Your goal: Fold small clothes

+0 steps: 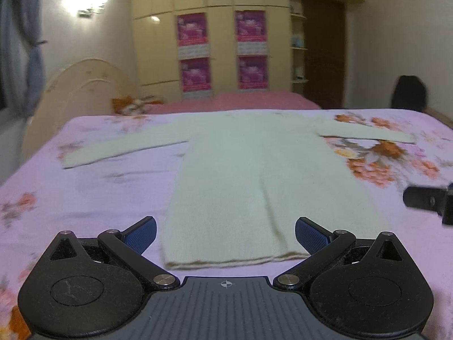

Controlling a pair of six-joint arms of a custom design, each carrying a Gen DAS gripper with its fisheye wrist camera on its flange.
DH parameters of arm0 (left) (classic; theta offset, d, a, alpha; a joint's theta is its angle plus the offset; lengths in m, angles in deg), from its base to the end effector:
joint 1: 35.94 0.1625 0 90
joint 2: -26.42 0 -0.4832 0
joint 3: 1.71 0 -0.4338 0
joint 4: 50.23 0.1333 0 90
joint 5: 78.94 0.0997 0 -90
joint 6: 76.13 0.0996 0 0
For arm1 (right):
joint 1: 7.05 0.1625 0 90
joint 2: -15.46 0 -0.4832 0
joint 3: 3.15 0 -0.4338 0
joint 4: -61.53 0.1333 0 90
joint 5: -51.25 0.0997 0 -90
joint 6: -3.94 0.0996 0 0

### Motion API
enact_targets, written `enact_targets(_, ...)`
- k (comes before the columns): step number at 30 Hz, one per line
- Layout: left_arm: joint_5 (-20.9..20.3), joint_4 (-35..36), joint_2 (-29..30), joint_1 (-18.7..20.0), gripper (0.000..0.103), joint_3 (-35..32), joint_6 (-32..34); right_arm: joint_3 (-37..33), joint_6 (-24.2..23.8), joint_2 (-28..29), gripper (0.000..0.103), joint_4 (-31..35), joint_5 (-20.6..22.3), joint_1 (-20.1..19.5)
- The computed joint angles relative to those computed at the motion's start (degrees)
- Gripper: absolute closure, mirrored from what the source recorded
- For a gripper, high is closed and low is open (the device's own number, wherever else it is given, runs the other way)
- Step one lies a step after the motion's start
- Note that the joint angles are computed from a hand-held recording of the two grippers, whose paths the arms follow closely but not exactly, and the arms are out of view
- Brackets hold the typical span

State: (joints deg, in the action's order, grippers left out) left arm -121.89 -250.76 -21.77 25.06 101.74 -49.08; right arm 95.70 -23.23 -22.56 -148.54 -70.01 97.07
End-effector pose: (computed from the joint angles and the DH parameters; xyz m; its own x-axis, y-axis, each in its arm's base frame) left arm -0.1502 -0.6964 0.2095 -0.6649 0.0522 -0.7451 0.6496 0.5328 -0.5423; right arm 0.2539 -0.6747 0.1235 -0.7773 -0.0273 0.6285 -0.5392 0.5435 -0.6433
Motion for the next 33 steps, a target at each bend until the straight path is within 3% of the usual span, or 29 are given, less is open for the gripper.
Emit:
enact_targets(4, -3.4, 2.2, 1.2, 1.7, 0.000, -4.6, -2.1, -1.8, -2.1, 0.4, 0.004, -4.1, 0.2, -1.0)
enact_targets(12, -7.8, -6.7, 11.0, 5.7, 0.000, -23.7, 2.2, -12.6, -6.1, 2.0, 0.006, -3.5, 2.1, -5.1)
enact_targets(15, -5.3, 2.3, 16.0, 7.3, 0.000, -34.4, 2.8, -19.6, -6.7, 3.7, 0.008, -2.2, 2.6, -7.2)
enact_targets(17, -1.2, 3.8, 21.6, 7.9, 0.000, -43.7, 9.3, -25.2, -6.4, 5.3, 0.011, -0.3, 3.2, -8.9)
enact_targets(18, -0.5, 4.4, 23.6, 8.2, 0.000, -47.0, 11.0, -28.2, -6.3, 6.4, 0.024, 0.8, 3.0, -9.7)
enact_targets(19, 0.4, 6.2, 25.8, 8.5, 0.000, -51.0, 11.9, -31.9, -5.3, 7.6, 0.058, 3.0, 2.5, -10.6)
enact_targets(20, 1.1, 8.2, 27.8, 8.9, 0.000, -54.8, 11.6, -34.9, -3.1, 8.4, 0.069, 5.7, 2.0, -11.5)
enact_targets(24, 0.3, 13.3, 32.9, 10.1, 0.001, -64.9, 11.0, -45.6, 9.1, 11.4, 0.063, 14.4, 2.8, -15.7)
enact_targets(26, 1.0, 15.9, 35.8, 10.5, 0.020, -70.4, 11.9, -50.9, 16.8, 13.1, 0.062, 18.8, 3.8, -17.8)
enact_targets(31, 1.6, 23.5, 40.3, 11.3, 0.019, -79.0, 9.5, -61.5, 30.4, 17.2, 0.061, 28.3, 6.5, -21.8)
enact_targets(33, 1.9, 25.8, 40.8, 11.4, 0.013, -80.0, 7.9, -64.5, 34.2, 18.4, 0.064, 31.3, 7.9, -22.9)
